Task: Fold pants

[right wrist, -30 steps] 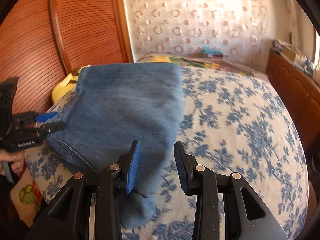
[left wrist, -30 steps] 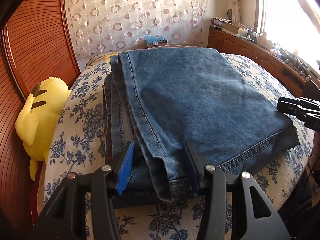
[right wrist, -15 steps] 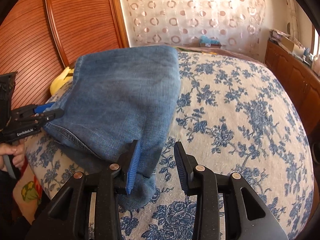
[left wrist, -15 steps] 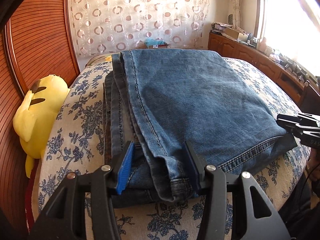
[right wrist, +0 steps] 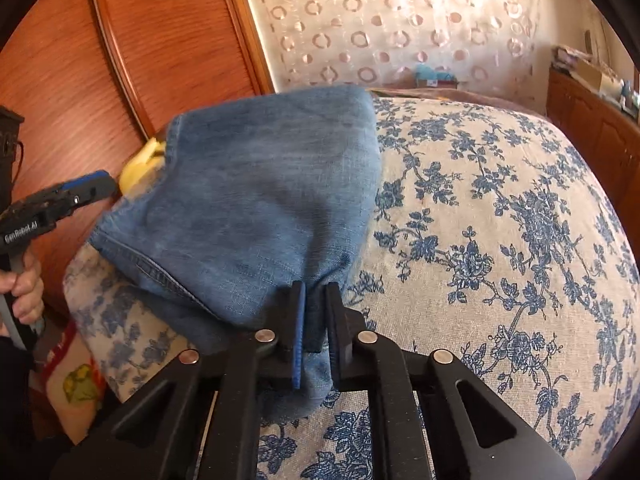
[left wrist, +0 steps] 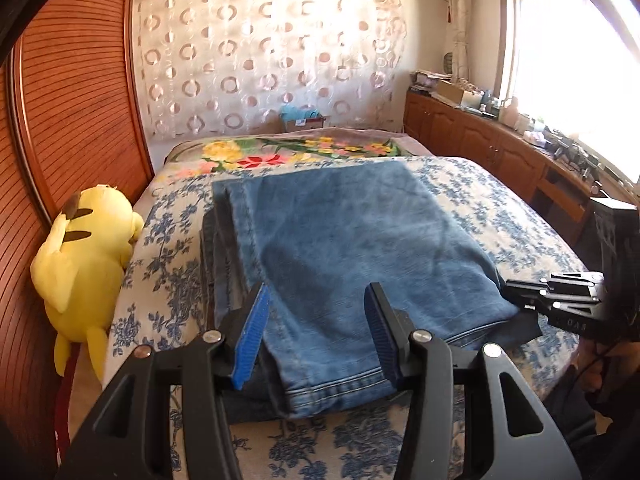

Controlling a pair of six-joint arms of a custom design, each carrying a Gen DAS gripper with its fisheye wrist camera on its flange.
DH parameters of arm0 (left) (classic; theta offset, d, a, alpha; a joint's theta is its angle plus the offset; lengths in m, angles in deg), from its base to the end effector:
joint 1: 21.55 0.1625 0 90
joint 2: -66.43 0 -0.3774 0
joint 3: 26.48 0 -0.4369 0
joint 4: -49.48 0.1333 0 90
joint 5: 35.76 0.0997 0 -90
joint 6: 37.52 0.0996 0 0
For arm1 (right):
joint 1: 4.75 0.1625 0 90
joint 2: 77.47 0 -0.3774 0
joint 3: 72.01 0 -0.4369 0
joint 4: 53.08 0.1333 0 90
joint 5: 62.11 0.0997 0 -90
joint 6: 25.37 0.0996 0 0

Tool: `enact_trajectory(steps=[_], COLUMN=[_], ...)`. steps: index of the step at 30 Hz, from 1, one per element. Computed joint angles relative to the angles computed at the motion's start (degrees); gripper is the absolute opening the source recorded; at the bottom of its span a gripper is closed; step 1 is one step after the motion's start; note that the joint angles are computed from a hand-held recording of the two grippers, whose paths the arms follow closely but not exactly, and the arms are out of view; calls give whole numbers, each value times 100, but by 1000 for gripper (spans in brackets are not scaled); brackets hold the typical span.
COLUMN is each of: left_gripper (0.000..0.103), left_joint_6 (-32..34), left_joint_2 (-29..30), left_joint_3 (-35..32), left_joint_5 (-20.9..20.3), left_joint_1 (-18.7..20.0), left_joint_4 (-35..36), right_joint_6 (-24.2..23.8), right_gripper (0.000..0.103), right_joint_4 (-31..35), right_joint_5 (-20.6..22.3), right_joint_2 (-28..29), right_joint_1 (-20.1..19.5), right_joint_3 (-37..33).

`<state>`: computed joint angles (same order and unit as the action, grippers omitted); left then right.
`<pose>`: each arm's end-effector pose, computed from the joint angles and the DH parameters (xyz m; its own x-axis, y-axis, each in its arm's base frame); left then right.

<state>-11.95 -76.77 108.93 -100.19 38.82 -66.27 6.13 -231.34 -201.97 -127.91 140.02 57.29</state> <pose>0.0230 -0.3161 0.4280 -0.6358 0.5280 -0.5630 0.7610 0.5505 -0.3431 0.3872 -0.2034 -0.0223 -0.8251 -0.0902 0.5577 -0.4395 0.7228 -0.5333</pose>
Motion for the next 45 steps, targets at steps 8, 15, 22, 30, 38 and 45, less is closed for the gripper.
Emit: enact_trajectory(steps=[8,15,22,30,38,45], left_gripper=[49,49,49,49,49,49], left_joint_6=[-98,232,552,689,568,494], left_joint_2=[-48,76,376,682,773,1040], left_joint_3=[-14,-285,-630,-884,-862,-828], left_joint_5=[-41,-258,-578,-767,-769,-580], left_joint_1=[160,807,1546,2003,1893,1163], left_joint_4=[53,-241,-729,-1115,-1112,-1108], right_joint_6=[-517,-1138,-1734,-1933,-1972,-1883], right_gripper=[5,4,4,4,3,4], right_joint_4=[-497,-526,-463,-172,-113,-246], right_joint_5=[70,223,686,1358,1503,1453], right_joint_2=[-19,484,1250,1915,2077,1881], right_joint_1=[226,265,264,239,246,203], right_joint_3=[-340,-1142,-2125,-2722,-2741,-2501])
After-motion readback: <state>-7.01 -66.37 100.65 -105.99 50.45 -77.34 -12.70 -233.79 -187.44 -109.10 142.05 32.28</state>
